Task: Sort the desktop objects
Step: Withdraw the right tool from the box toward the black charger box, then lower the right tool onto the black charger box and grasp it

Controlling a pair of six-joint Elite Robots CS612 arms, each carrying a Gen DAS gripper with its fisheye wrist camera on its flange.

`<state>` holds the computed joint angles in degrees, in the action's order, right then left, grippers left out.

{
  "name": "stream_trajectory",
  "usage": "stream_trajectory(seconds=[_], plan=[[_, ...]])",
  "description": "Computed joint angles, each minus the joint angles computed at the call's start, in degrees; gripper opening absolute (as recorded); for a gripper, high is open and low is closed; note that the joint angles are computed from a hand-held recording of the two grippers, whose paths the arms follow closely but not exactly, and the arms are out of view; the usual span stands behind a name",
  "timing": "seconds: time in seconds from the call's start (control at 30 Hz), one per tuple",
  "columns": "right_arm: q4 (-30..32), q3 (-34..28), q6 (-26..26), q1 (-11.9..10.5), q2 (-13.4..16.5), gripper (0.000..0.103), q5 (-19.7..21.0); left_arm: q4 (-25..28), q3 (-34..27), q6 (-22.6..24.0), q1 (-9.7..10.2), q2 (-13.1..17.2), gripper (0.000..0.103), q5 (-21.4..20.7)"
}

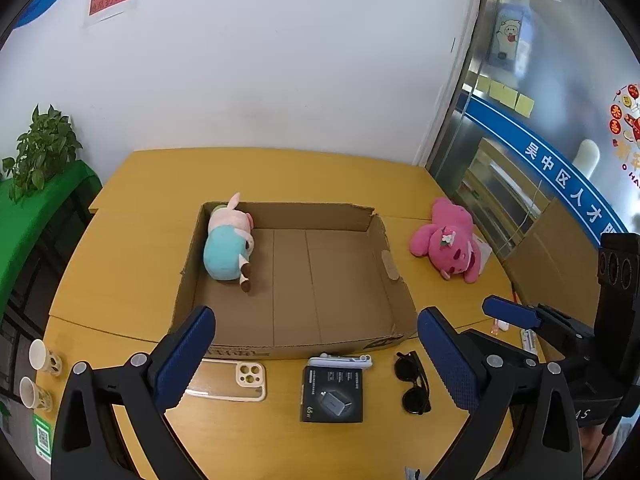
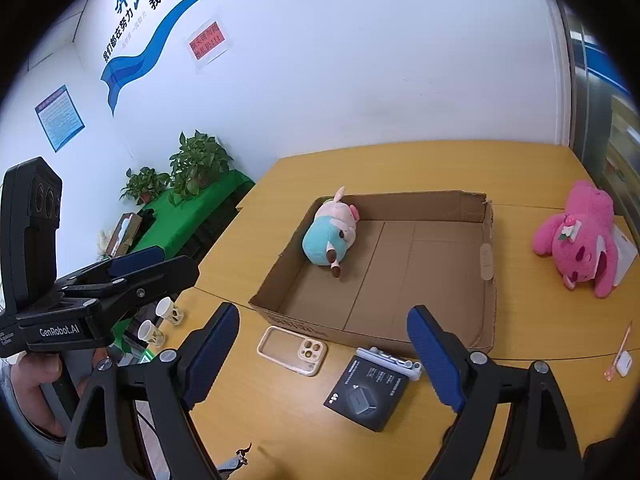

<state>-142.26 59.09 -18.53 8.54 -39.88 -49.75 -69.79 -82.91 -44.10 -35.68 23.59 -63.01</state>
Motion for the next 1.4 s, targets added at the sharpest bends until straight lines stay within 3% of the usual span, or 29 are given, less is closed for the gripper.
stream_trajectory(seconds=[0.33, 0.7, 0.93, 1.23, 1.4], plan=[[0.08, -2.81, 2.24, 0.58, 1.86, 0.087, -3.53, -5.03, 3.06, 5.48, 1.71, -0.36, 0.102, -5.23], [4.89, -5.56, 3.01, 1.66, 3.87, 0.087, -6.11, -2.72, 1.86, 3.92, 4.14, 1.35, 0.102, -12.79], [10.97, -6.83, -1.67, 1.97, 5.42, 0.087, -7.71, -0.11, 1.11, 2.05, 6.08, 3.95, 0.102, -22.48], [21.39, -3.83, -17.89, 1.96, 6.84, 0.087, -11.59, -7.45, 3.95, -0.23, 9.01, 8.47, 0.099, -39.67], [26.32, -4.49, -20.55, 2.09, 8.52, 0.087, -11.66, -9.69, 7.4, -0.62, 9.89, 9.97, 0.093, -46.19]])
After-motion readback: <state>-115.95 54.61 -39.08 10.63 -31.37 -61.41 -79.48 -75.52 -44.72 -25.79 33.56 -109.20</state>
